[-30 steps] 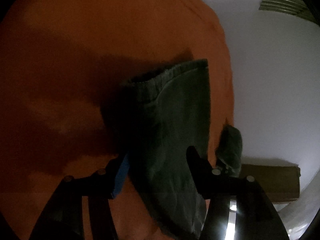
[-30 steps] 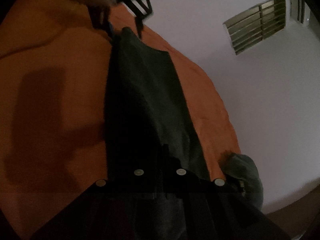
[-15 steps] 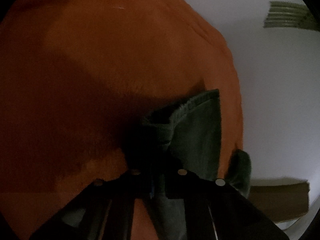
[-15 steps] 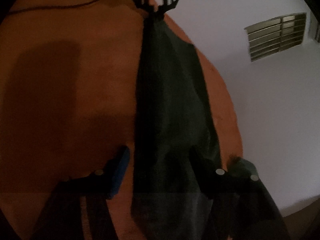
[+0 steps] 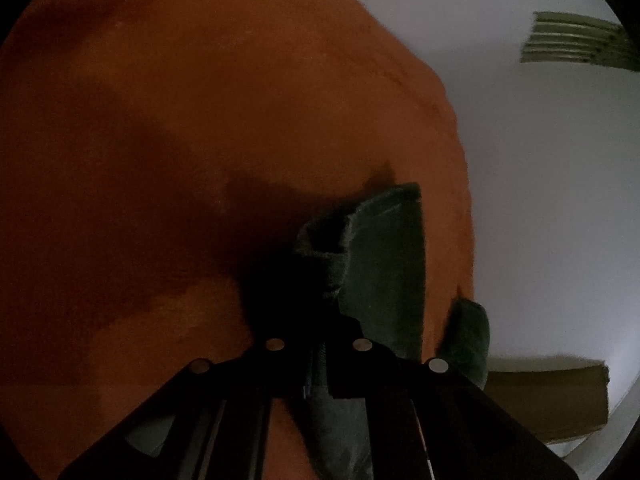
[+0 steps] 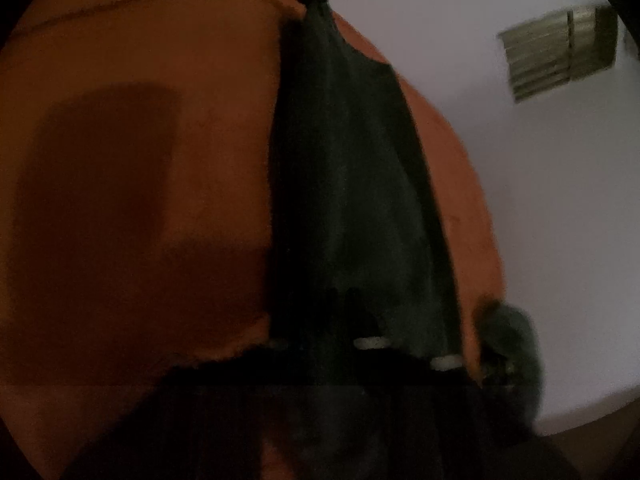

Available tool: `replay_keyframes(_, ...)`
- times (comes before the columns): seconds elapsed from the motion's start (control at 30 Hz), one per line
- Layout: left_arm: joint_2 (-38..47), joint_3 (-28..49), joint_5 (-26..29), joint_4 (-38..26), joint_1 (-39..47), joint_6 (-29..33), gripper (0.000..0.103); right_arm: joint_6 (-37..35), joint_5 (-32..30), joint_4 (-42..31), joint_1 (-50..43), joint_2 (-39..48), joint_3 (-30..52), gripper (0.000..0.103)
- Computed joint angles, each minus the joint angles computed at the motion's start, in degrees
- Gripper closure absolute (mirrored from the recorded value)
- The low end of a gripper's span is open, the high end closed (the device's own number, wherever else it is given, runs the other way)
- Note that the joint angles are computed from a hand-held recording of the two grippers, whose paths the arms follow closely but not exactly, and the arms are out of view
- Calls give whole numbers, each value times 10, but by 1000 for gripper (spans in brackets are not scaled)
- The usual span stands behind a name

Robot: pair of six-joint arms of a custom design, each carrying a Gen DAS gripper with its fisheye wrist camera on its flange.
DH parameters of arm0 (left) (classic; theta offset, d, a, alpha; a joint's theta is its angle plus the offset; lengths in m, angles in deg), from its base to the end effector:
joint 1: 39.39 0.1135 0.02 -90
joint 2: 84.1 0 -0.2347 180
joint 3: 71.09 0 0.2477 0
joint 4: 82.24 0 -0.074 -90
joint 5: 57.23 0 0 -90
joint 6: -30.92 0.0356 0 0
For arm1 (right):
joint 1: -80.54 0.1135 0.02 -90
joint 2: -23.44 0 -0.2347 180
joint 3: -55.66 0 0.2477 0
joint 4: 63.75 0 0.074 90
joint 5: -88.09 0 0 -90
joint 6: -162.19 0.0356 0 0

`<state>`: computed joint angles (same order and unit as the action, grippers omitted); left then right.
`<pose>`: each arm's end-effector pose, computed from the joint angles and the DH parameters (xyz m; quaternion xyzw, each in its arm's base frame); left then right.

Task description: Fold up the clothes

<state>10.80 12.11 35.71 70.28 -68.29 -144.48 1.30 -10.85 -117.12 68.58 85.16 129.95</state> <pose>0.3209 -0.1792 0.2279 -0.4177 0.8006 -0.3729 0.2132 0.2293 -0.0429 0.3028 -0.4741 0.7733 -0.2215 0.3581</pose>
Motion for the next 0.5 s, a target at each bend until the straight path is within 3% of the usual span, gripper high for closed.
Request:
replay_keyframes(0.07,-6,-15,7,8,3,1,98,23,-21,-21,-7,-1,27,101)
replay_keyframes(0.2,-16,-41,20,20,12,-2,98,0,-26,-23,-12,-14,11,101)
replay_keyframes(0.33,-92,-105,21,25,16,-58,98,-38,-40,-25,-31,-33,-24,101)
replay_keyframes(0.43,-96,-90,33,-18,24,-34,98,-50,-12,1,-18,-39,-59,100)
replay_keyframes(0.5,-128,-111,46,-24,30,-47,97,-79,34,61,15,-56,-105,92)
